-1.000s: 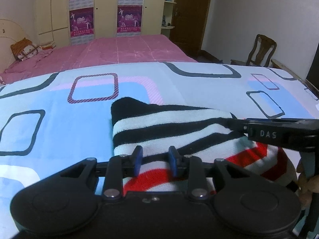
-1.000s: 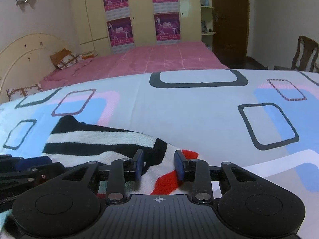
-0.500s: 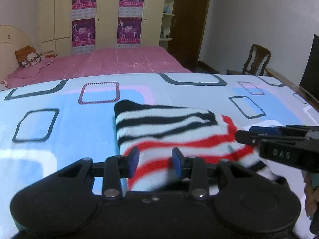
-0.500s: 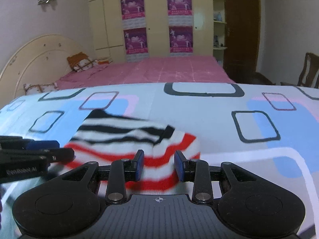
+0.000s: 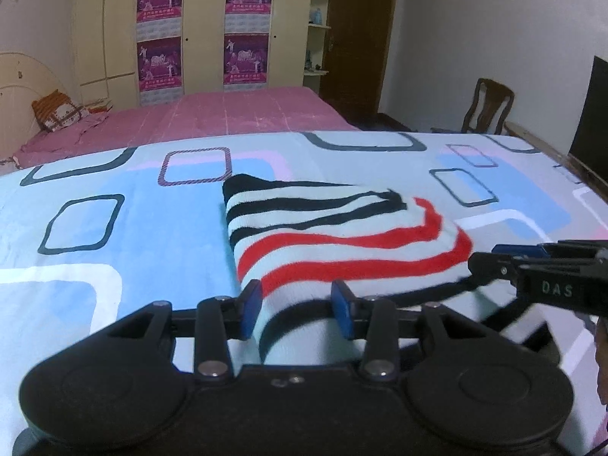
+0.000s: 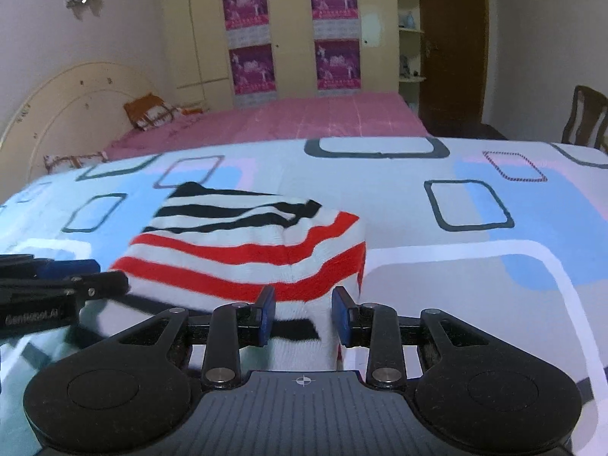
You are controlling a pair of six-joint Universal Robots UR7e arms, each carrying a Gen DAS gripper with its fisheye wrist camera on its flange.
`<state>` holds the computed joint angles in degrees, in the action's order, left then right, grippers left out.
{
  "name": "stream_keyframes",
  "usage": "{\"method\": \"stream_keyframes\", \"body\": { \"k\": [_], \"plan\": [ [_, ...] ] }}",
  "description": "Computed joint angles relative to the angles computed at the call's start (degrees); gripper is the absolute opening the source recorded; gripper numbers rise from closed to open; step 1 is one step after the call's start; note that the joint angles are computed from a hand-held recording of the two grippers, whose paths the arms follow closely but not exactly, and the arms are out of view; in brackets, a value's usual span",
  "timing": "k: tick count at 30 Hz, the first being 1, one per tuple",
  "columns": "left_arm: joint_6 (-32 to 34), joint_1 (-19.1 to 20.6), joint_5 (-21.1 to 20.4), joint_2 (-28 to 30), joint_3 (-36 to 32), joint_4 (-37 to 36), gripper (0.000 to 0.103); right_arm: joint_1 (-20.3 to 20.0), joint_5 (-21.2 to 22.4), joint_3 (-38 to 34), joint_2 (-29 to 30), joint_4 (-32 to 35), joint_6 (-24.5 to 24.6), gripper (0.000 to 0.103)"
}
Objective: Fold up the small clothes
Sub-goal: 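Grasp the end of the striped bundle with both grippers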
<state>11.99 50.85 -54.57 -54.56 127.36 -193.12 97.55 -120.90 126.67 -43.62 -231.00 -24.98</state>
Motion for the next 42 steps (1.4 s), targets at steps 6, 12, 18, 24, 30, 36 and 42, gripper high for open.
{"method": "stream_keyframes", "body": {
  "k": [6, 12, 18, 24, 30, 36, 42],
  "plan": [
    [-2.6, -2.0, -0.8, -4.6, 5.4, 2.3, 0.039, 1.5, -1.1, 5.7, -1.0, -3.1, 0.6, 0.033],
    [-5.4, -1.4, -0.3, -5.0, 7.7, 4.7, 0.043, 1.7, -2.7, 9.0, -1.0, -3.7, 3.8, 0.033],
    [-4.9, -0.6, -0.7, -4.6, 7.5, 4.9, 0.046, -0.2, -3.0, 11.0, -1.3, -2.3, 6.4, 0.033],
    [-7.0, -0.7, 0.1, -5.5, 5.9, 9.2, 0.054, -0.3, -2.0, 11.0, -2.9, 0.0, 5.9, 0.034],
    [-11.3, -0.3, -0.3, -6.9, 4.1, 13.5, 0.073, -0.7, 0.9, 10.6, -5.7, 2.7, 6.1, 0.034],
    [-10.6, -0.4, -1.1, -5.5, 1.6, 13.0, 0.085, -1.9, 3.4, 8.1, -6.0, 4.6, 5.3, 0.069],
    [-10.0, 0.4, -2.1, -2.5, -1.8, 13.9, 0.086, -4.2, 7.0, 5.6, -7.6, 10.1, 8.3, 0.069]
  ]
}}
